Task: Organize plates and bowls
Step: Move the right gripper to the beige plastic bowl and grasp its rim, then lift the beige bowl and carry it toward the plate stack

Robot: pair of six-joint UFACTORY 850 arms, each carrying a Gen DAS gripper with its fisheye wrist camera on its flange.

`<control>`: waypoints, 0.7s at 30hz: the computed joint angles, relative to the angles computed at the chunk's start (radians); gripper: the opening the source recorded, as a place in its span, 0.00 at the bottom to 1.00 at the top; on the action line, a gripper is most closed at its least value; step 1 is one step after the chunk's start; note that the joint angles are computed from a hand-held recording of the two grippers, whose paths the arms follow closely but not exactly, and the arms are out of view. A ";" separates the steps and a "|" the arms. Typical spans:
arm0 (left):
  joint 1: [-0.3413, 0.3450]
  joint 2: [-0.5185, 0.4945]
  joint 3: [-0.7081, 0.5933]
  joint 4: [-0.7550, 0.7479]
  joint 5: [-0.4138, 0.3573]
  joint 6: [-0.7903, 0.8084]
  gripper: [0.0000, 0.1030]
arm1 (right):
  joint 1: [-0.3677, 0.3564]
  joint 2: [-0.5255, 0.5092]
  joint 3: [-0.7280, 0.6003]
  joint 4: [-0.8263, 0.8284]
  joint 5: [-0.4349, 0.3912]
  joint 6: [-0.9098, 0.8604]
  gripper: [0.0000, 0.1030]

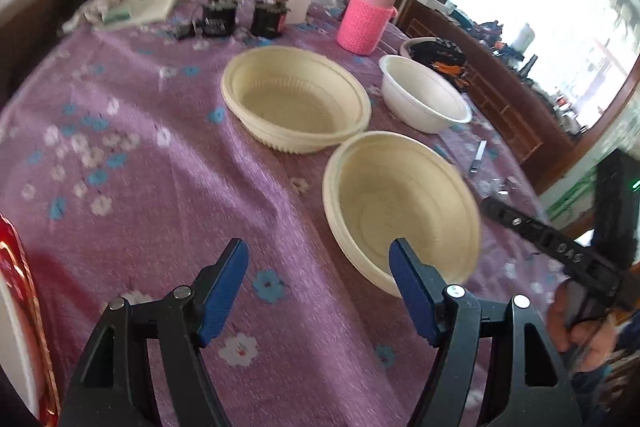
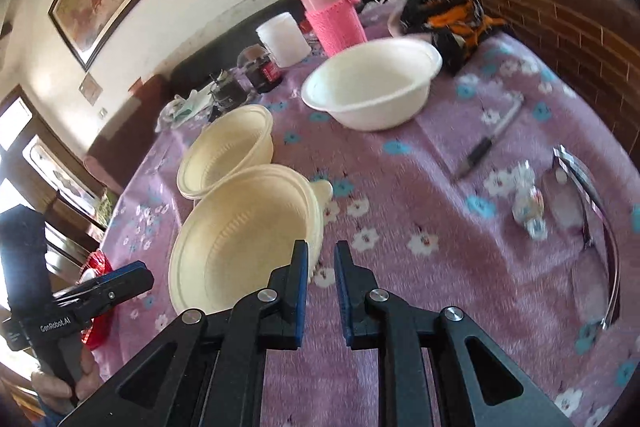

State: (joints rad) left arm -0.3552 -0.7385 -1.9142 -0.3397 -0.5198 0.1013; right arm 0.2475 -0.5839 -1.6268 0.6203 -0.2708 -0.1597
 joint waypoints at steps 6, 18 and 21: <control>-0.026 -0.030 -0.034 0.128 0.026 -0.083 0.65 | 0.001 -0.033 -0.047 -0.091 -0.018 0.054 0.15; -0.055 -0.070 -0.069 0.190 0.023 -0.083 0.24 | 0.000 -0.067 -0.069 0.033 -0.041 -0.035 0.15; -0.061 -0.053 -0.040 0.247 0.046 -0.129 0.24 | 0.007 -0.047 -0.039 0.065 -0.017 -0.047 0.15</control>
